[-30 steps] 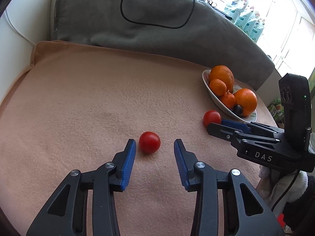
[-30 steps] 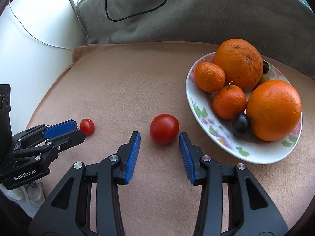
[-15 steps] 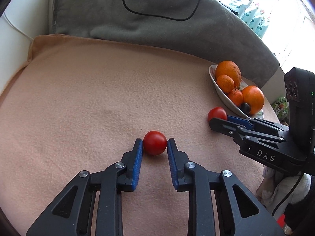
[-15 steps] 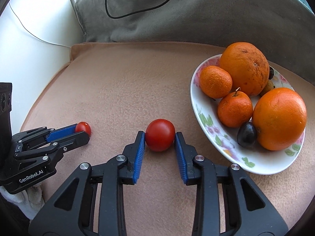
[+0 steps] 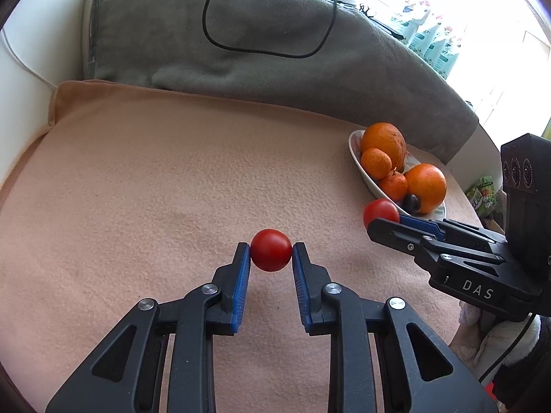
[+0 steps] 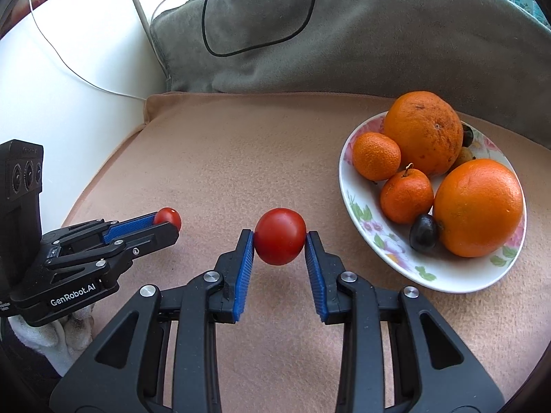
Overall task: Organize fruits
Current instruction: 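Close the left gripper on a cherry tomato while the right gripper grasps another tomato, then carry the cherry tomatoes to the plate with both grippers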
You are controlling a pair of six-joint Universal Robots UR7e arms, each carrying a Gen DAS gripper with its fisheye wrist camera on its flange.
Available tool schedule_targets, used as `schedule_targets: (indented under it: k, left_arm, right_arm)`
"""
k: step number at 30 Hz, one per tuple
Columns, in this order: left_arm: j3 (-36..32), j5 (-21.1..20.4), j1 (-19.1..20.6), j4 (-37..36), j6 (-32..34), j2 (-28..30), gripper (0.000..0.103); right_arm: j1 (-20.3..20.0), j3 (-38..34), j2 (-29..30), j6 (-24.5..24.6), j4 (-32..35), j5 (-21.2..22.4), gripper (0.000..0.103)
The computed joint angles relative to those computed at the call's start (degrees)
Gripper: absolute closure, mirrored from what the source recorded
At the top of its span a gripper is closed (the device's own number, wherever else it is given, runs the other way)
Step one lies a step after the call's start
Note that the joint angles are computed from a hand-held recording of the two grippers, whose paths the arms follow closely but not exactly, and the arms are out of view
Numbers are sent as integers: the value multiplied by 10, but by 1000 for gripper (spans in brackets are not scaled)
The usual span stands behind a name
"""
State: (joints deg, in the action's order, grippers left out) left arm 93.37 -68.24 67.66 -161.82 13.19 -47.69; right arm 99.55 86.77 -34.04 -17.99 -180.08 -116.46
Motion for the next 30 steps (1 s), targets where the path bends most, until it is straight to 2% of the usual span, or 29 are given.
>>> schedule_targets:
  k: [5, 14, 30]
  left_arm:
    - [-4, -11, -11, -10, 6, 7, 80]
    - [-26, -37, -33, -7, 14, 31, 80]
    - [-81, -55, -67, 17, 31, 99, 80]
  right_arm:
    - [-1, 38, -35, -5, -30, 12, 71]
    - [-9, 66, -79, -24, -73, 10, 71]
    - [-52, 12, -96, -44, -48, 7, 71]
